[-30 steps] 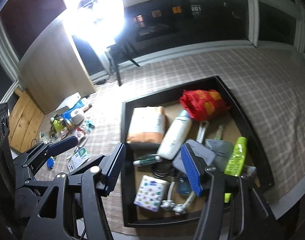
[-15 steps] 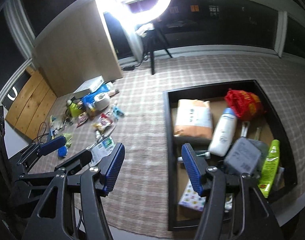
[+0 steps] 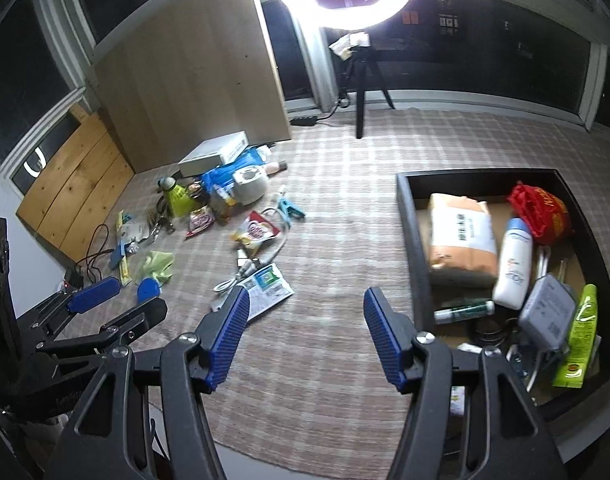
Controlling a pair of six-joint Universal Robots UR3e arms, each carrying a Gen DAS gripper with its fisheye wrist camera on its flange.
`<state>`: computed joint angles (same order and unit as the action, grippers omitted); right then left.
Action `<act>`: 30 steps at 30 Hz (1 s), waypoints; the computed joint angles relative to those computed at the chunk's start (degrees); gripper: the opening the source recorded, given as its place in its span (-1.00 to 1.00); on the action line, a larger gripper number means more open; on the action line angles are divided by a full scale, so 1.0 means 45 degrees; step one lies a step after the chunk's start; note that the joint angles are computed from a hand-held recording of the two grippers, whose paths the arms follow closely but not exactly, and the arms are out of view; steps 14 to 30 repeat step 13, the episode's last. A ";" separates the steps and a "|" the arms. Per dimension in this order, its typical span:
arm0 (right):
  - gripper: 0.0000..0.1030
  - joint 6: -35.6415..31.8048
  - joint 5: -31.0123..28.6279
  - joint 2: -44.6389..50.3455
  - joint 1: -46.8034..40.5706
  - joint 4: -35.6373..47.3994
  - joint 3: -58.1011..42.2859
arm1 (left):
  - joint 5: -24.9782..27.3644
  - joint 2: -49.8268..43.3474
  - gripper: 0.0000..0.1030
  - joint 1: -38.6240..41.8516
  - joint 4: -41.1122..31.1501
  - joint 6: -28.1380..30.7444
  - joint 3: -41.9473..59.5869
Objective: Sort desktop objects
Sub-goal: 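Withdraw both grippers from the tray back over the rug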
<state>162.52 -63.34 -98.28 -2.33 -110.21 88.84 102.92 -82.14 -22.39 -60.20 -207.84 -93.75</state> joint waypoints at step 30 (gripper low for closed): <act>0.14 0.1031 -0.0601 0.0602 0.1248 -0.1121 0.0438 | -0.0604 0.1309 0.59 0.1228 0.0933 0.1182 -0.1960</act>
